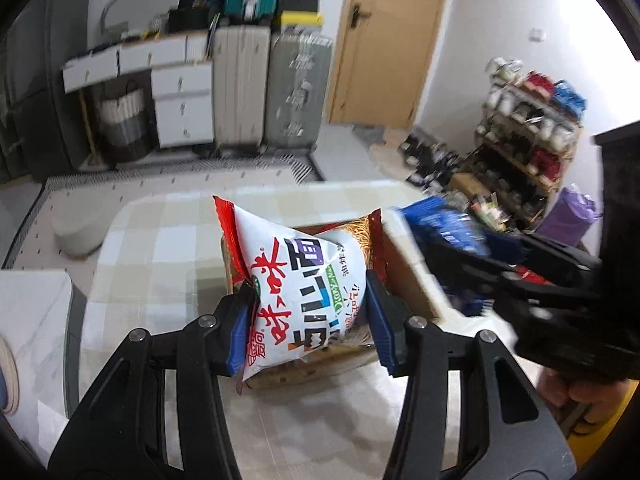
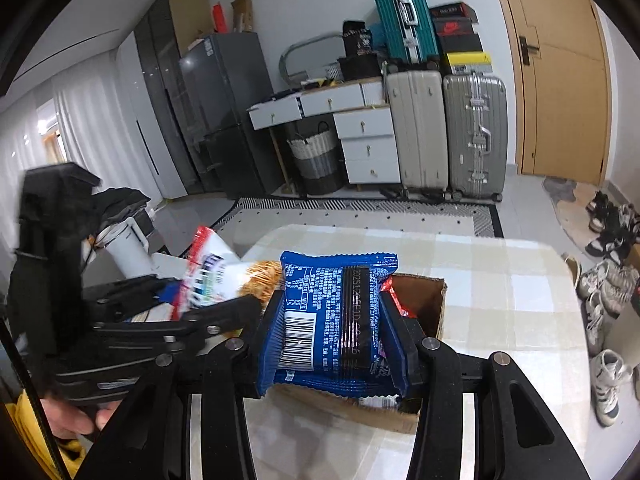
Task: Organize snacks
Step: 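Lift both packs and carry them over the cardboard box, then lower both packs into the box and open both grippers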
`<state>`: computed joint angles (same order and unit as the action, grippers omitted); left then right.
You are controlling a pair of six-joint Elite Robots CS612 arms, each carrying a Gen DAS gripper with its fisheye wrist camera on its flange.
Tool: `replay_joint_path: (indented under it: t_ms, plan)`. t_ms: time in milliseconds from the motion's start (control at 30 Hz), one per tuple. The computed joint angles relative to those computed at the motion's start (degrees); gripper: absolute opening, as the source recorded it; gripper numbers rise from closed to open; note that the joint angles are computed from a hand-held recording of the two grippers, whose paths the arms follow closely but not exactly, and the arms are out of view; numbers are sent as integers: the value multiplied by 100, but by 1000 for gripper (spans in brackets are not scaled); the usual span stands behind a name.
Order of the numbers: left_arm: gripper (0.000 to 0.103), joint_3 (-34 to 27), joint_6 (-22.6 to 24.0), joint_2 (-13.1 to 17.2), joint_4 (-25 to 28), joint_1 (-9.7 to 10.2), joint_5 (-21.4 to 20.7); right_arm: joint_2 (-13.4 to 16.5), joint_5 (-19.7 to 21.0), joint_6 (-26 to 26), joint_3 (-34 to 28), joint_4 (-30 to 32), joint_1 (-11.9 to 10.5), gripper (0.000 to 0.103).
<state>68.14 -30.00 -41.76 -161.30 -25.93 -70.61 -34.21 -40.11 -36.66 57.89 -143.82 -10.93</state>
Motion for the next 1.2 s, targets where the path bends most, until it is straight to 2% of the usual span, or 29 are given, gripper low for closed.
replay_joint_path:
  t_ms: [100, 400, 567, 700, 767, 833, 900, 967, 1100, 1200]
  plan:
    - [47, -535, -55, 344, 323, 137, -285, 200, -138, 77, -302, 154, 54, 45]
    - [47, -2102, -28, 1300, 1277, 412, -701, 745, -486, 238, -1140, 713, 154, 45]
    - [48, -2997, 50, 1826, 1804, 530, -856, 897, -584, 239, -1340, 906, 172, 45]
    - [49, -3543, 44, 2137, 2159, 598, -1052, 1027, -622, 304, -1536, 1027, 186, 45]
    - [53, -3491, 90, 2126, 2151, 580, -1003, 1041, -631, 323, -1543, 1053, 185, 45]
    - [63, -3507, 81, 2144, 2138, 567, -896, 1071, -652, 335, -1591, 1097, 193, 45]
    - [77, -3499, 33, 2142, 2115, 556, -749, 1089, -668, 333, -1612, 1118, 195, 45]
    - [78, -3206, -8, 1992, 1952, 517, -582, 1092, -681, 357, -1608, 1099, 195, 45]
    - [79, -2804, -44, 1776, 1643, 446, -451, 1111, -713, 379, -1600, 1132, 193, 45]
    - [79, -2297, -50, 1504, 1383, 400, -377, 1086, -729, 408, -1525, 1064, 192, 45]
